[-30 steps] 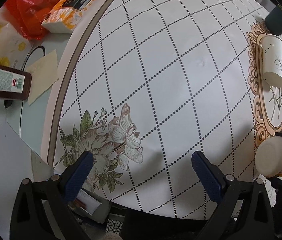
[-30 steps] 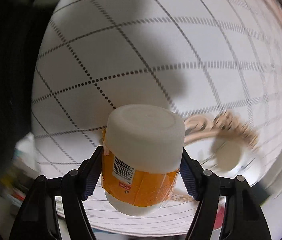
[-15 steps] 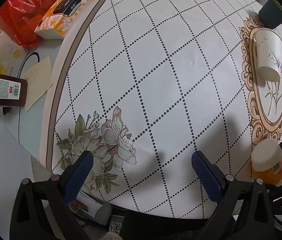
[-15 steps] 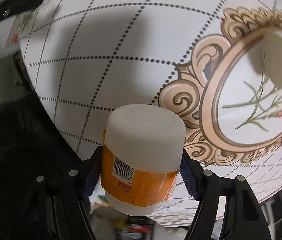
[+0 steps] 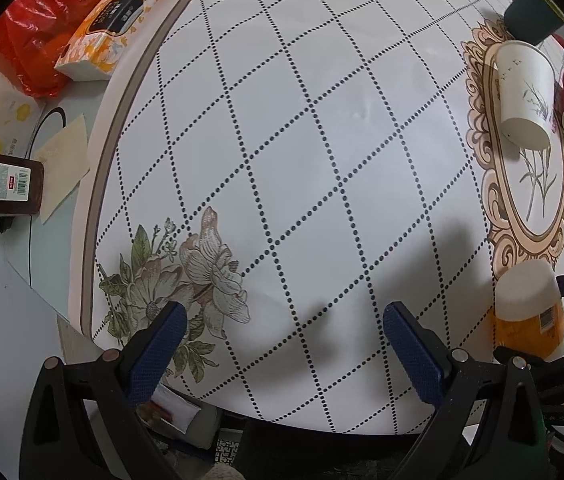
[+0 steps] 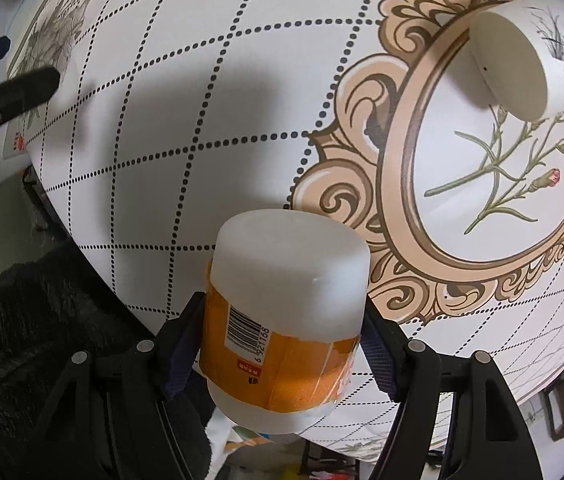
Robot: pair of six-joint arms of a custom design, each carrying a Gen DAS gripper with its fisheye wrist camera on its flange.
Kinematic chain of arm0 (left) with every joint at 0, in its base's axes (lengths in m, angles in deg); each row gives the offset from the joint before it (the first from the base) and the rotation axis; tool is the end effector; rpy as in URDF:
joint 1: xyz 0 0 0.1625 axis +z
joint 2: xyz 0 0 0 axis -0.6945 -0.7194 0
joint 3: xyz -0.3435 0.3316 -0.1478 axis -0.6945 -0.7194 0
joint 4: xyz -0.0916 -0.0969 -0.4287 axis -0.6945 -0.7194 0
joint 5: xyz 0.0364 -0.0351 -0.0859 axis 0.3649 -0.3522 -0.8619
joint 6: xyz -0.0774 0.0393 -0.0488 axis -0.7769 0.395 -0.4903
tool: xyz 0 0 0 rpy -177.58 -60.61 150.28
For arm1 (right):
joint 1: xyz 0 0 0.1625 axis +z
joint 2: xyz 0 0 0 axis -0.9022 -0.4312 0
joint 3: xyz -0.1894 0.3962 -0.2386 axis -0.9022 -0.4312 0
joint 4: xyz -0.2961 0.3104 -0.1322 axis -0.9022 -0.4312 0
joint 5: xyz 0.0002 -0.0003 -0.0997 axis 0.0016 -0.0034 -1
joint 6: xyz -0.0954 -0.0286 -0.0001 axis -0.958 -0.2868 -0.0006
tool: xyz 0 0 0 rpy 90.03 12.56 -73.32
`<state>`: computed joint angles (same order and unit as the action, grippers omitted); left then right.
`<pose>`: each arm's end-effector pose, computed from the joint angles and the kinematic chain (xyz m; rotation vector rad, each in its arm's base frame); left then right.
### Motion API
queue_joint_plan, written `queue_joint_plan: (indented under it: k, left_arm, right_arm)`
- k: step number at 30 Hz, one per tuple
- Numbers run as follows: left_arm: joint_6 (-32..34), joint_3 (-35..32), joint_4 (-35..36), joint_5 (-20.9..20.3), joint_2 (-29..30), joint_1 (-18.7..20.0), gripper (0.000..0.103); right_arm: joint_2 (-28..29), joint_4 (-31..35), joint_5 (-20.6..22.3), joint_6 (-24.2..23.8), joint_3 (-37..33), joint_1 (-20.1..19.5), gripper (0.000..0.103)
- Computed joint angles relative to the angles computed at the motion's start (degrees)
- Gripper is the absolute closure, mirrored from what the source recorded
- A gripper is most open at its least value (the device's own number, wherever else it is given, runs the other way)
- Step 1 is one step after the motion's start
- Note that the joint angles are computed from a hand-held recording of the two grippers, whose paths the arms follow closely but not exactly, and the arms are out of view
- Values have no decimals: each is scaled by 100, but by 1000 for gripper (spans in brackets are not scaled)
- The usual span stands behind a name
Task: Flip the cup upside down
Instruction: 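Rotate the right tool to turn the cup rim-down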
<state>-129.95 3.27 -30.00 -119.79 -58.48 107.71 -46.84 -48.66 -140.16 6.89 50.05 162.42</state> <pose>-0.1569 -0.7789 0.1318 -0.1084 2.1785 0.0100 0.1905 -0.8743 0.0414 0.6207 -2.2017 -0.9153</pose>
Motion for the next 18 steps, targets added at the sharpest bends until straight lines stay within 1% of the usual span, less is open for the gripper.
queue_joint_plan:
  k: [3, 5, 6, 7, 9, 12, 15, 18]
  left_arm:
    - [50, 73, -75, -12, 10, -29, 2]
    - [86, 100, -118, -18, 12, -43, 2]
    - [101, 115, -132, -21, 7, -50, 2]
    - [109, 127, -143, -23, 8, -61, 2]
    - [133, 99, -140, -21, 30, -76, 2]
    - [171, 105, -149, -19, 37, -97, 2]
    - [208, 118, -184, -42, 63, -117, 2]
    - [219, 124, -186, -77, 87, -129, 2]
  right_arm:
    - [-81, 28, 83, 154, 40, 16, 25]
    - [-159, -86, 110, 246, 228, 18, 17]
    - [-175, -71, 139, 300, 214, 7, 14]
    - [-171, 3, 272, 347, 141, -18, 13]
    - [-183, 50, 392, 454, 51, -53, 13]
    - [-210, -22, 485, 479, -18, -73, 13]
    - [-143, 22, 588, 626, -238, -105, 13]
    - [-75, -12, 516, 756, -366, -133, 13]
